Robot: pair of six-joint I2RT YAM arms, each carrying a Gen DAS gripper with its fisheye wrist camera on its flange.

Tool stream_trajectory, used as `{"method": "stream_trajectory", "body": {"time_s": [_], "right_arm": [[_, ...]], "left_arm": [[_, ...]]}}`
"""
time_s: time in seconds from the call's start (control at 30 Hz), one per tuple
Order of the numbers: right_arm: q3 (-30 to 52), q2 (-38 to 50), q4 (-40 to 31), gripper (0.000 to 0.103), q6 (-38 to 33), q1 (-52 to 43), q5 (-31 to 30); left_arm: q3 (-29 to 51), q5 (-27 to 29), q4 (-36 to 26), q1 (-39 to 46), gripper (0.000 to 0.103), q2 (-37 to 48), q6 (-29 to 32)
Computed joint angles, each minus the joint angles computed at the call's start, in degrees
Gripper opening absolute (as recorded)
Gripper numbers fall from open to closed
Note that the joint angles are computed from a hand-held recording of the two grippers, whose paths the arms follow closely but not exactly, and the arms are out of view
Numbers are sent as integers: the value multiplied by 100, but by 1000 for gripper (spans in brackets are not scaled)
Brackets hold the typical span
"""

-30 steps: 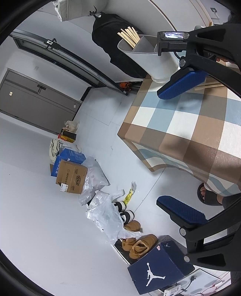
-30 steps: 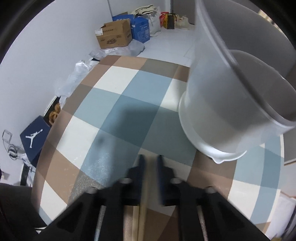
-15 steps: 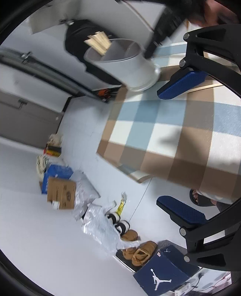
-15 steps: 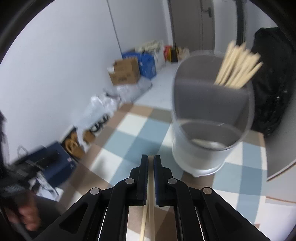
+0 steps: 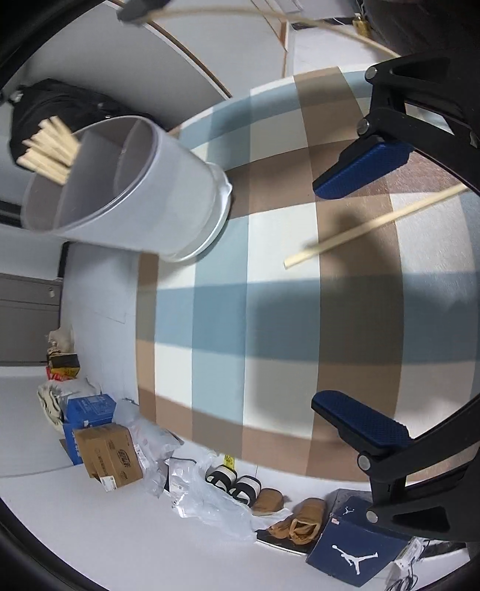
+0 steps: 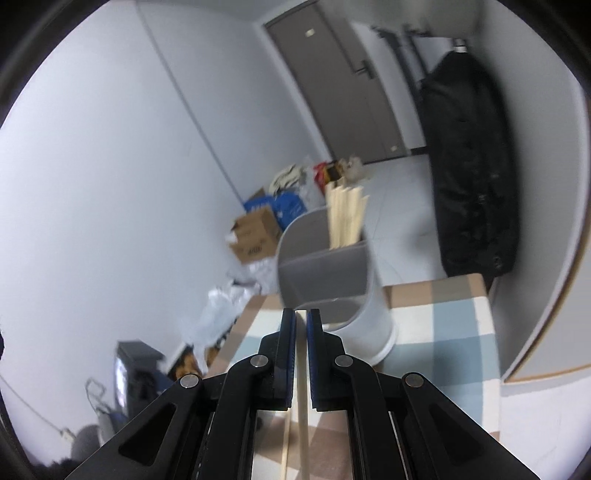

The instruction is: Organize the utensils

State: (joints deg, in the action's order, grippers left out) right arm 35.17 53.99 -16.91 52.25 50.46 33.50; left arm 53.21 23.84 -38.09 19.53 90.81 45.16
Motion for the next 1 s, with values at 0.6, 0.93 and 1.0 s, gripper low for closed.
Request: {"method": "stream_trajectory", "body": {"time_s": [0.6, 0.93, 1.0], "right_arm": [[-334, -1528, -671, 5, 149, 284, 524], [-356, -1577, -737, 5, 214, 218, 572], [-374, -1547, -688, 5, 248, 180, 559]], "left_arm": [[155, -1338, 119, -1058, 12, 482, -1368], [28, -276, 99, -511, 2, -217, -1447], [85, 77, -98, -270, 2, -479, -1355]]}}
